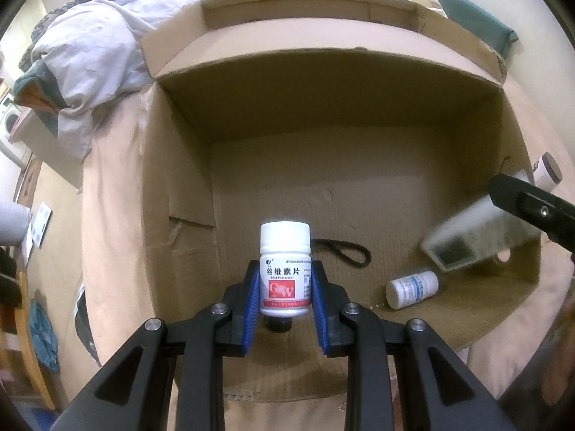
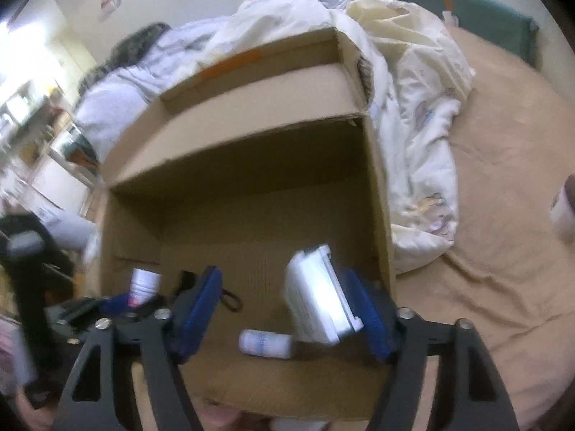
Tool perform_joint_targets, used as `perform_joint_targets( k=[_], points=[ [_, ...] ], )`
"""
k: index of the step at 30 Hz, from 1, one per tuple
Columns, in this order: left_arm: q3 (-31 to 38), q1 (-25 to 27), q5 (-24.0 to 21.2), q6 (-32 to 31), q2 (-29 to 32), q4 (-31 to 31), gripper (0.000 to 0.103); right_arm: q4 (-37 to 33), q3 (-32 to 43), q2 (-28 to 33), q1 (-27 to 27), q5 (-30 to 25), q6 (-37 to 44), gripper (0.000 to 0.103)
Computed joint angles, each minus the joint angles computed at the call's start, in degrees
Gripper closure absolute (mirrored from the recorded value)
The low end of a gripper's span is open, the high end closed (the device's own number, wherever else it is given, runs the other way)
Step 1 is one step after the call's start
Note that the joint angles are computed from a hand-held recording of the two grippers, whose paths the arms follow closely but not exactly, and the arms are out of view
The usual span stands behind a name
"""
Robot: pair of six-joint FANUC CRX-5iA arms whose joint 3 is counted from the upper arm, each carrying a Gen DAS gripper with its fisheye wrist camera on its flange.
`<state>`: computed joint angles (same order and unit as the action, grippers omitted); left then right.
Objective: Organize rigid objects
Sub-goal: 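Open both tools to release the medicine bottle and remote inside the box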
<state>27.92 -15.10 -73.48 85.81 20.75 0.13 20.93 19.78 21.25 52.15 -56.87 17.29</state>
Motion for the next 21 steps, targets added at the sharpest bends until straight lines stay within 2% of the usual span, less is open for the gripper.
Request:
perform_joint_targets(
  k=[2,4,6,10,16,21],
  points=[
    [-0.2,0.6,0.5,-0.4,0.0,1.4,0.074,-1.5,0.7,0.1,-0.3,0.1,1.0,0.014],
    [-0.1,0.8,1.0,0.3,-0.4,1.9,0.044,0.1,-1.3,-0.9,-0.1,2.8,-0.7,0.0],
    [-1.3,1.0,2.8,0.8,-1.5,2.5,0.035,4.5,-3.4,-1.8,0.5,4.3,-3.7,0.0],
    [-1.2,0.9,2.8,0.5,-1.7,3.1,0.035,10.1,-7.5,-3.7,0.7,7.8,-8.6,0.0],
    [-0.8,-0.2,3.1,0.6,-2.1,0.5,0.035,10.3,-7.4,-3.8,0.5,7.2,-9.4,0.0],
    [-1.2,0.2,3.2,-0.3,-2.2,1.6,0.035,11.9,-8.1,-4.0,0.8,7.2,-10.6,0.0]
  ],
)
